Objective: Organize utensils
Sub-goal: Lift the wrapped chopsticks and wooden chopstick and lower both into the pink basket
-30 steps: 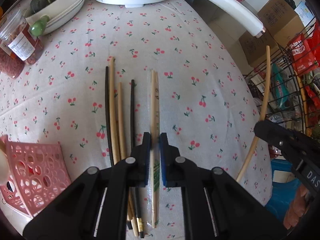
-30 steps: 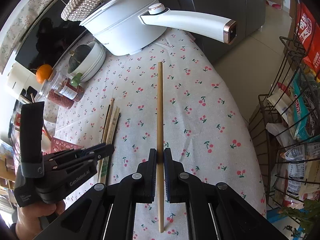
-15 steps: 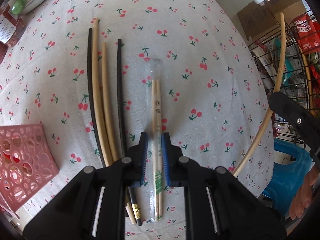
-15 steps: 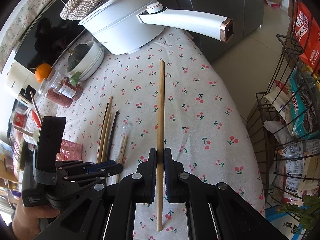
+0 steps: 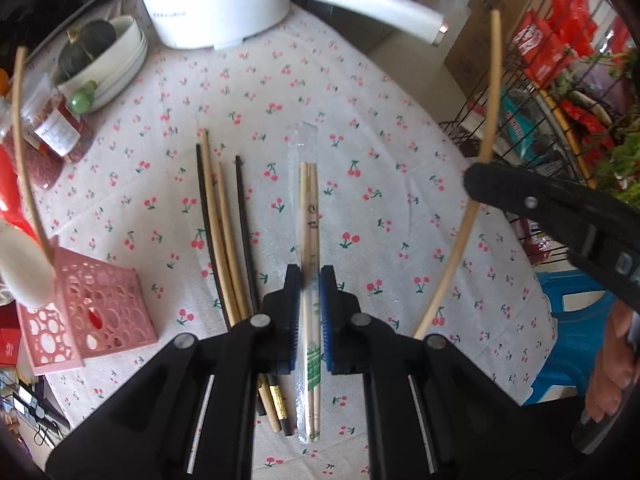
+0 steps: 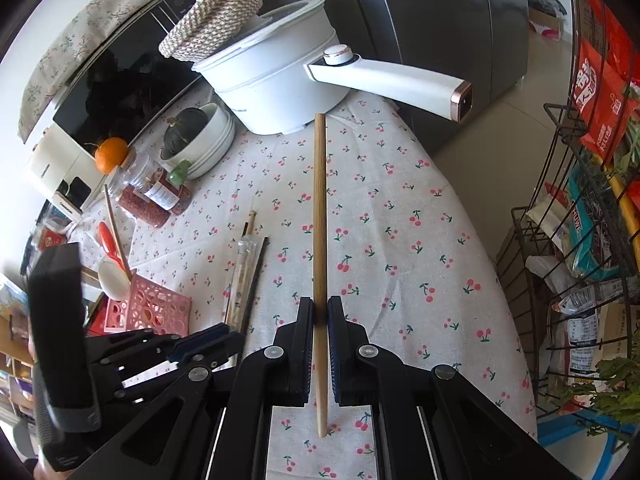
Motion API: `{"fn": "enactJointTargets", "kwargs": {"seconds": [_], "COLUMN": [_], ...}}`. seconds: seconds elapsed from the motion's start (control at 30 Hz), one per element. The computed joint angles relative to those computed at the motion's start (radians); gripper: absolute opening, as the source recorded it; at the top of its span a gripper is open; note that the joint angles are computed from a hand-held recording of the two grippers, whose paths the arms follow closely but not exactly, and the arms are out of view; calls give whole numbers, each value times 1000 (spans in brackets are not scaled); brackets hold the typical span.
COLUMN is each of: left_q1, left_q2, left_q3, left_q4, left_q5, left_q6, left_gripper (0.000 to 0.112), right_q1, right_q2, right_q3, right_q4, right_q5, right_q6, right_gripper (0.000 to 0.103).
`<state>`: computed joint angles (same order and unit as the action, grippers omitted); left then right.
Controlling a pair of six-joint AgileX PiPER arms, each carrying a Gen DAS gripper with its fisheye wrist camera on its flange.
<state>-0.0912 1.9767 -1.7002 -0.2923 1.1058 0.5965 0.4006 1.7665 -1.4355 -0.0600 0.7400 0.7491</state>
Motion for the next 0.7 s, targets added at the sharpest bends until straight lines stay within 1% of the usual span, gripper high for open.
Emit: {"fn": "enactJointTargets", "kwargs": {"seconds": [0.1, 0.17, 0.3, 0.37, 0.43, 0.53, 0.6, 0.63, 0.7], "left_q1": [102, 178, 337, 402, 469, 553, 602, 613, 603], "left_q2": [-128, -188, -241, -252, -279, -287, -264, -253, -212], "left_q3": [109, 157, 185, 189, 226, 300, 352, 383, 373], "left_q4": [-147, -249, -441, -536, -650, -870, -1044, -1138, -1220], "left_q5": [-30, -35, -8, -18, -47, -97, -121, -141, -188], "left_q6": [168, 271, 416, 485, 594, 781, 915, 981, 1017], "left_gripper": [11, 11, 11, 11, 11, 11, 11, 11, 11], "right_q1": [37, 64, 107, 125, 143, 166, 180, 186, 197], "right_q2": [-11, -17, -27, -32, -32, -21, -6, 2, 20], "right_q3": [-12, -16, -30, -42, -60, -95, -125, -139, -169], "right_q4": [-57, -94, -145, -174, -206, -233, -247, -253, -262], "right_q5": [6, 8, 16, 18, 18, 21, 30, 33, 42], "right_q6": [45, 71, 112, 137, 158, 163, 158, 154, 142], "right_gripper": [7, 7, 7, 7, 7, 7, 7, 7, 7]}}
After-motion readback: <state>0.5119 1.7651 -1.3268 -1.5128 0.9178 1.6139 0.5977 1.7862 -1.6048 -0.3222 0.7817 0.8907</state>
